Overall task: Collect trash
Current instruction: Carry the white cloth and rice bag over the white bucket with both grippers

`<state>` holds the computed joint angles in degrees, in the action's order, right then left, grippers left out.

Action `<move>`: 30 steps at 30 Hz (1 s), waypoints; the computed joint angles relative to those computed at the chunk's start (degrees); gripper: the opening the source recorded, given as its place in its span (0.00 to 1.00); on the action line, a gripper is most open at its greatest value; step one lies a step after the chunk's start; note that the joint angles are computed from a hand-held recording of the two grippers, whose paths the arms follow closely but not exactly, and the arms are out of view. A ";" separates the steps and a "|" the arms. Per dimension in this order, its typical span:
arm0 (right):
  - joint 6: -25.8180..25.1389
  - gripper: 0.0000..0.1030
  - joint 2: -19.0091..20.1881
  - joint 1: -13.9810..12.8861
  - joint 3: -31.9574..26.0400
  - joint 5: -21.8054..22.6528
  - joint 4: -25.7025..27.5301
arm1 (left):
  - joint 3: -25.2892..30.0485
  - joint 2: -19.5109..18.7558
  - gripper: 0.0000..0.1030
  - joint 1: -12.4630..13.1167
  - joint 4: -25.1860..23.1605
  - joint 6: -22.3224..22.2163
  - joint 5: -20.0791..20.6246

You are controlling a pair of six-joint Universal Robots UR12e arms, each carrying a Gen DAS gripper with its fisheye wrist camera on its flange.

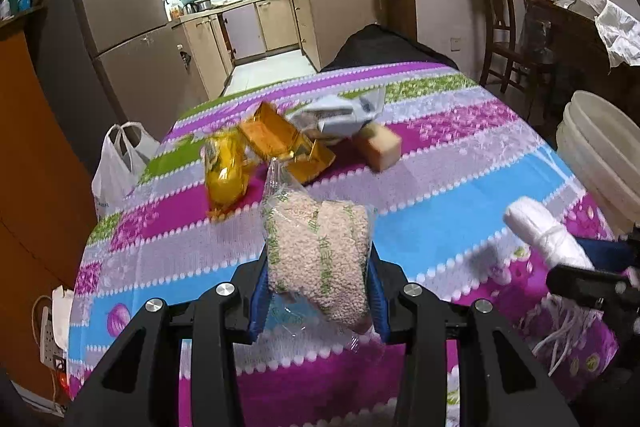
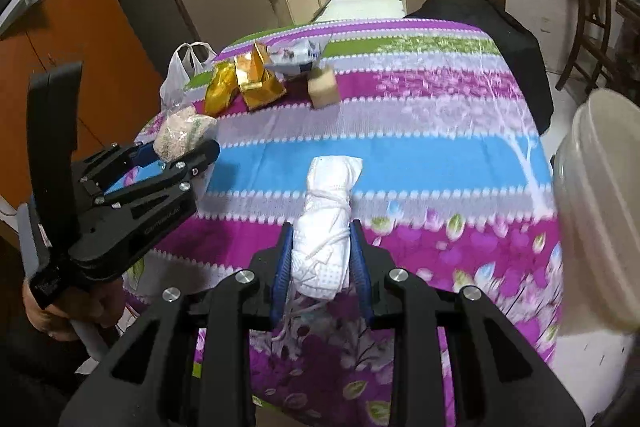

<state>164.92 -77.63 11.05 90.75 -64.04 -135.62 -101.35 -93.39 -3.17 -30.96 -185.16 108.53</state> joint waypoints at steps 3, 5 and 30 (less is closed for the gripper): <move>-1.23 0.26 0.74 -0.46 -2.62 -0.46 1.64 | 1.96 -0.96 0.41 -0.12 0.77 1.65 -0.61; -1.81 0.26 1.12 -1.09 -4.43 -0.37 2.86 | 3.78 -1.99 0.40 -0.41 1.68 3.27 -0.83; 3.38 0.26 1.10 -14.70 -13.33 -14.64 9.10 | 36.99 -23.70 0.40 -12.89 -5.89 20.95 -12.17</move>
